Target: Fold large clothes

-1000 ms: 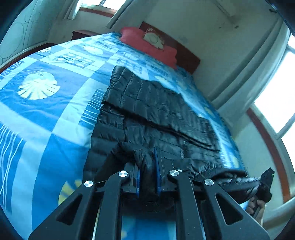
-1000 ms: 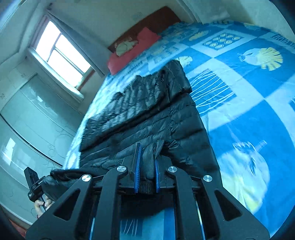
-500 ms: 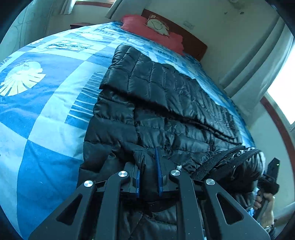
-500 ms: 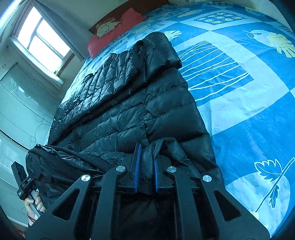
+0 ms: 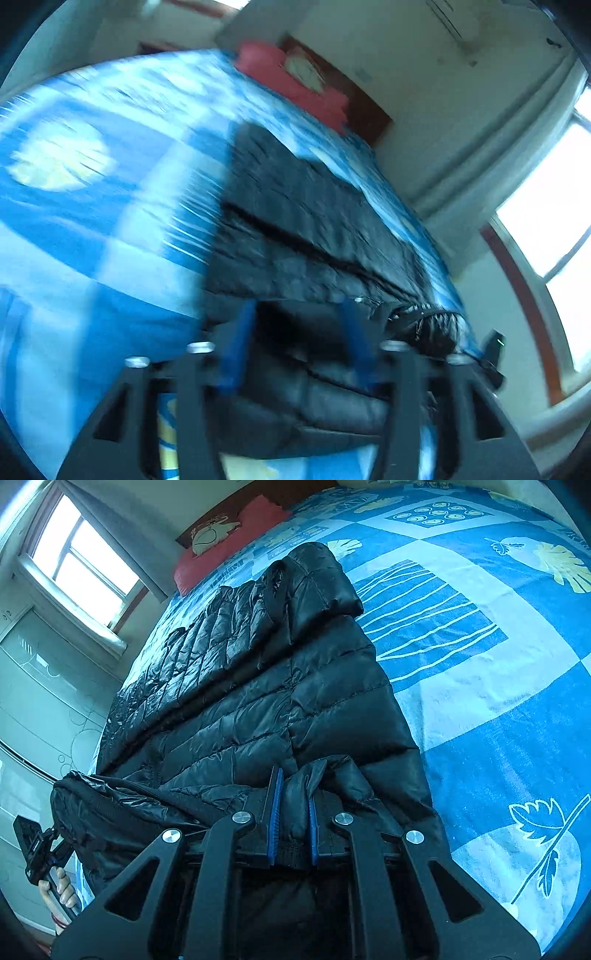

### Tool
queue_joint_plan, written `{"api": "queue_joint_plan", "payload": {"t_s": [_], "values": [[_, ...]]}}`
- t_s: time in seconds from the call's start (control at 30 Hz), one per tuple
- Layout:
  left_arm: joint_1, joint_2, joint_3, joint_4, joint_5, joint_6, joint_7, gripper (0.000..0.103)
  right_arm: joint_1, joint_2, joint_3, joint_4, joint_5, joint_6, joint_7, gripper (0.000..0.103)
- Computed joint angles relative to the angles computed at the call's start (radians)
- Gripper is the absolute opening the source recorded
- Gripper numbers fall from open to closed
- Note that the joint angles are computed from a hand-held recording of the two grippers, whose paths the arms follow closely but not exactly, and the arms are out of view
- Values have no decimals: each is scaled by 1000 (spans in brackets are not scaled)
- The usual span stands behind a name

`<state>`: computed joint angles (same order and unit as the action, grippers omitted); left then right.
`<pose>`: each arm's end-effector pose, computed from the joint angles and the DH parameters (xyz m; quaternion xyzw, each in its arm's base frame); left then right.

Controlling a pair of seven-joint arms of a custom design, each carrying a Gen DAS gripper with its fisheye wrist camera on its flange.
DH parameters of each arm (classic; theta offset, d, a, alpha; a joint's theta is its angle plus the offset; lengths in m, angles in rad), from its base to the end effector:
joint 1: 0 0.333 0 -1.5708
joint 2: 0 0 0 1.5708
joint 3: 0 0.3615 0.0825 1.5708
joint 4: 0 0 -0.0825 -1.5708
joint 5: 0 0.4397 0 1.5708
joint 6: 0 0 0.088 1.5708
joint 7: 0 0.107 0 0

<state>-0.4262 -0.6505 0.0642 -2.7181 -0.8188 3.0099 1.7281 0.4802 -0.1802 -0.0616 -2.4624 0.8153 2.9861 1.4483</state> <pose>0.3945 -0.0900 0.5189 -0.6952 0.5392 -0.4705 0.0682 0.5010 0.1661 0.4367 -0.5780 0.7267 -0.0283 0.3701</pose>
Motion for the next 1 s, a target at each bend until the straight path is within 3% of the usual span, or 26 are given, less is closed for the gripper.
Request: {"api": "queue_joint_plan", "payload": {"t_s": [0.03,0.07,0.1,0.13,0.23,0.33,0.4,0.47,0.53,0.57,0.67,0.83,0.93,1.0], "values": [[46,-12,-43,-8,-32,10,12,72,2,-1,-3,0,7,-3,-5,11],[62,-25,-50,-14,-60,2,29,72,5,-1,-7,3,18,-7,-14,11],[48,-39,-23,-20,-53,-18,27,72,10,-4,-13,6,38,-13,-28,14],[25,-48,6,-28,-1,-18,-13,72,8,-7,-13,6,47,-16,-31,14],[64,-59,-22,-33,59,-53,-23,72,5,-35,-14,3,60,-21,-35,22],[85,-50,-52,-24,110,-81,-9,72,59,-83,-65,-5,175,-7,-137,30],[81,-35,-57,-14,129,-84,9,72,94,-117,-98,-9,265,8,-228,52],[60,-24,-44,-8,129,-86,37,72,108,-148,-102,-22,315,67,-278,66],[45,-6,-36,5,122,-90,57,72,148,-176,-143,-26,361,96,-338,68],[37,4,-31,13,116,-93,69,72,131,-180,-133,-29,325,91,-313,68],[38,41,-32,40,107,-104,96,72,3,-173,-35,-45,55,46,-171,68],[44,110,-33,102,97,-145,179,72,-24,-105,-39,-10,-198,-59,-160,68],[79,150,-54,139,112,-204,210,72,-15,-56,-56,18,-235,-89,-200,68],[107,174,-75,156,126,-233,225,72,8,-26,-82,43,-167,-106,-284,68]]}}
